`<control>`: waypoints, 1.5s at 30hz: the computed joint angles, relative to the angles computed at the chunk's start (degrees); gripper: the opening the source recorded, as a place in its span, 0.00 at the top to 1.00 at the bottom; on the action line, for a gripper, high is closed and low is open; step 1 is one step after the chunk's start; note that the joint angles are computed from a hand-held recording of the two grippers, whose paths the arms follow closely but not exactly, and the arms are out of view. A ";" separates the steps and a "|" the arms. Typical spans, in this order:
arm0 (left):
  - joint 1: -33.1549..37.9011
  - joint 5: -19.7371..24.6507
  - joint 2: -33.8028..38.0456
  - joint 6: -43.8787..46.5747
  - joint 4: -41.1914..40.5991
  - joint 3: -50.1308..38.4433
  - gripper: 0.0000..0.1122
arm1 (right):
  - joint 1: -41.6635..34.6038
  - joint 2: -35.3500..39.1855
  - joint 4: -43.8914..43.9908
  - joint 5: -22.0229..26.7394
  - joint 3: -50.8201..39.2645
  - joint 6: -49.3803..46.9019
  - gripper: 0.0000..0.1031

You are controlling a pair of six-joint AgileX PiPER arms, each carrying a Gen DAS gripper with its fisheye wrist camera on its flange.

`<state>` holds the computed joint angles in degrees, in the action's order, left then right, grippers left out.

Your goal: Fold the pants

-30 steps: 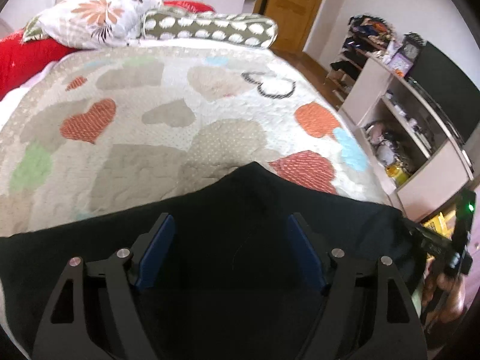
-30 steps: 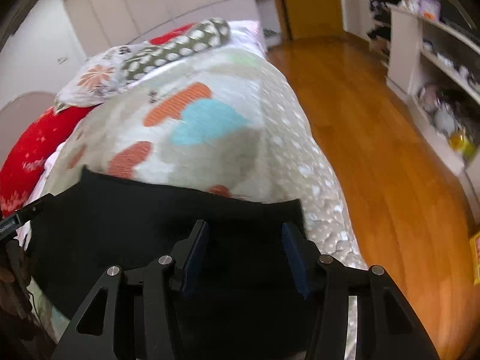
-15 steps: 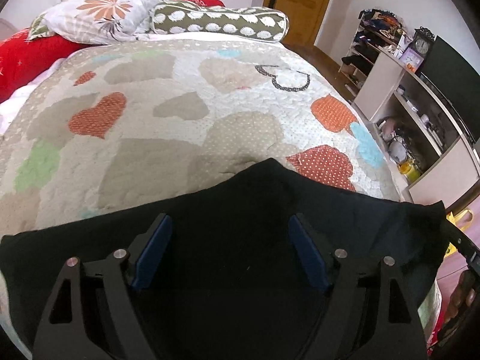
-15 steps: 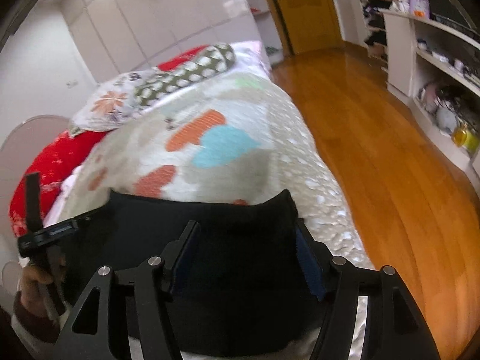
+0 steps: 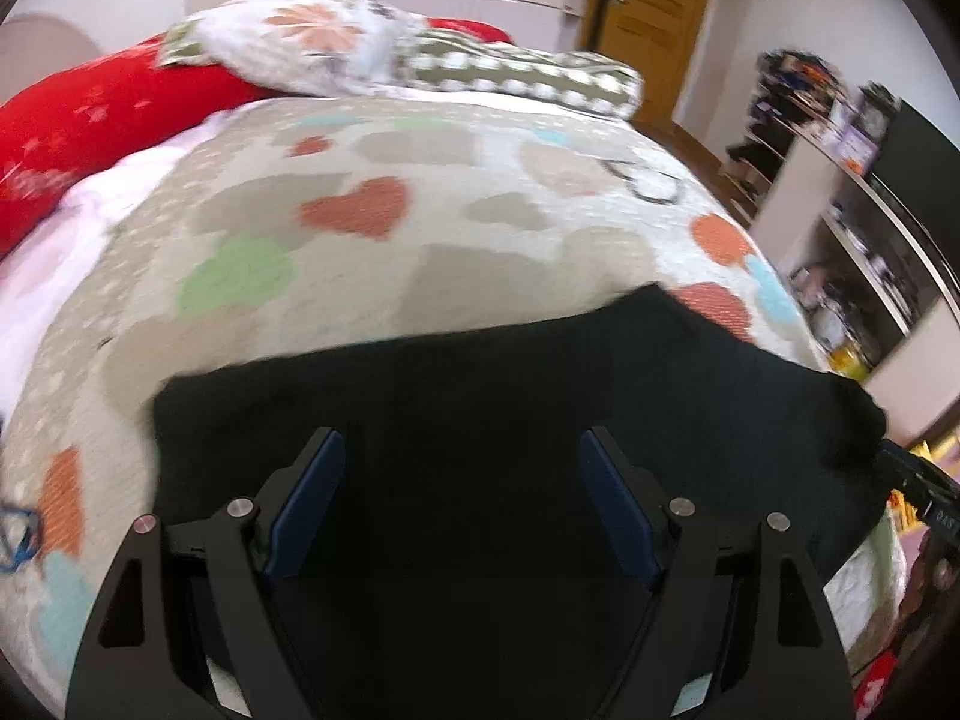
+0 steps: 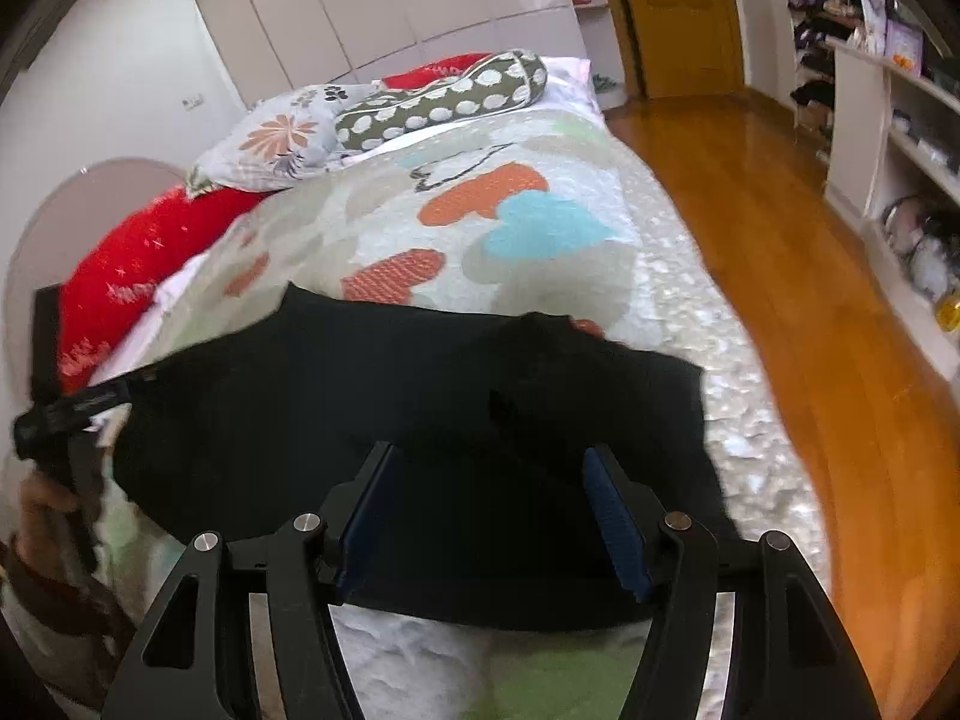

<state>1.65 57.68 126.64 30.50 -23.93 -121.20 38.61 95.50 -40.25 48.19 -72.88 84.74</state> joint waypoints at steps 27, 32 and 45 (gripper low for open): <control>3.73 -7.17 -2.58 -0.47 0.66 6.92 0.25 | -0.45 1.64 1.83 1.37 -2.20 -4.70 0.32; 3.40 -8.36 -1.29 -1.85 1.79 7.56 0.25 | -0.92 5.37 1.84 1.62 -2.18 -4.26 0.31; 3.55 -9.24 1.17 -1.50 2.56 5.04 0.15 | -0.01 4.08 1.07 1.31 -1.59 -2.26 0.30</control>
